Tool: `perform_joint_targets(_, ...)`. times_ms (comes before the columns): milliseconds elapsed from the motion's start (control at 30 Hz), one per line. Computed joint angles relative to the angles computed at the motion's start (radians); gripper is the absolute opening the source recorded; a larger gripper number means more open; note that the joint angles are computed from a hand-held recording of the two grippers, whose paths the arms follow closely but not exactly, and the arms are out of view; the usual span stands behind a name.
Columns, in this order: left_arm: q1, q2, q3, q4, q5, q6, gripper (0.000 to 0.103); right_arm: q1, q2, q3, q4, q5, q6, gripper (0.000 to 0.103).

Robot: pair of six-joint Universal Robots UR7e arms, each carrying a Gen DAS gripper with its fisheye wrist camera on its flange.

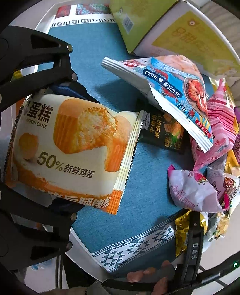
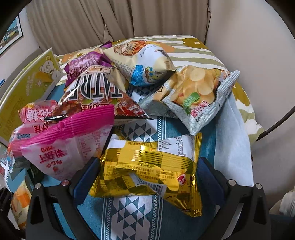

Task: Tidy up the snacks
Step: 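Grasp the sponge cake packet with left tool while right tool grasps gold packet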

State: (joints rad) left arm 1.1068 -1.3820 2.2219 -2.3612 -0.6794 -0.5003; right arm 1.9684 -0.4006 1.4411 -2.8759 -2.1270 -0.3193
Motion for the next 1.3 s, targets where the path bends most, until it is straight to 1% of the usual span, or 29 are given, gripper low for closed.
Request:
perform_joint_targets(133, 0.003, -0.006, -0.010, 0.008, -0.001, 0.003, 0.075, 0.001, 0.014, -0.013, 0.005, -0.007, -0.011, 0.101)
perform_joint_targets(167, 0.005, -0.007, -0.015, 0.011, -0.001, 0.007, 0.074, 0.002, 0.014, -0.014, 0.007, -0.006, -0.013, 0.097)
perform_joint_targets(233, 0.003, -0.022, -0.015, 0.025, -0.001, -0.002, 0.068, 0.002, 0.013, -0.015, 0.015, -0.003, -0.018, 0.094)
perform_joint_targets(300, 0.007, -0.028, -0.024, 0.034, -0.004, -0.003, 0.067, 0.002, 0.009, -0.013, 0.026, 0.000, -0.017, 0.087)
perform_joint_targets(433, -0.004, -0.050, -0.026, 0.071, -0.004, -0.034, 0.064, 0.008, 0.001, 0.000, 0.028, -0.007, -0.003, 0.080)
perform_joint_targets(533, -0.016, -0.087, -0.024, 0.109, -0.004, -0.051, 0.063, 0.011, -0.017, 0.019, 0.017, -0.010, 0.011, 0.079)
perform_joint_targets(700, -0.039, -0.107, -0.037, 0.141, -0.008, -0.057, 0.062, 0.024, -0.065, 0.070, -0.004, -0.017, 0.015, 0.078)
perform_joint_targets(833, -0.071, -0.138, -0.039, 0.169, -0.016, -0.062, 0.062, 0.046, -0.095, 0.092, -0.008, -0.028, 0.018, 0.078)
perform_joint_targets(967, -0.110, -0.180, -0.052, 0.207, -0.015, -0.068, 0.062, 0.072, -0.131, 0.112, -0.007, -0.025, 0.042, 0.078)
perform_joint_targets(1133, -0.151, -0.208, -0.069, 0.201, 0.000, -0.050, 0.062, 0.115, -0.163, 0.111, 0.009, -0.022, 0.063, 0.078)
perform_joint_targets(1300, -0.175, -0.243, -0.117, 0.213, 0.036, 0.001, 0.062, 0.161, -0.154, 0.051, 0.054, -0.011, 0.093, 0.078)
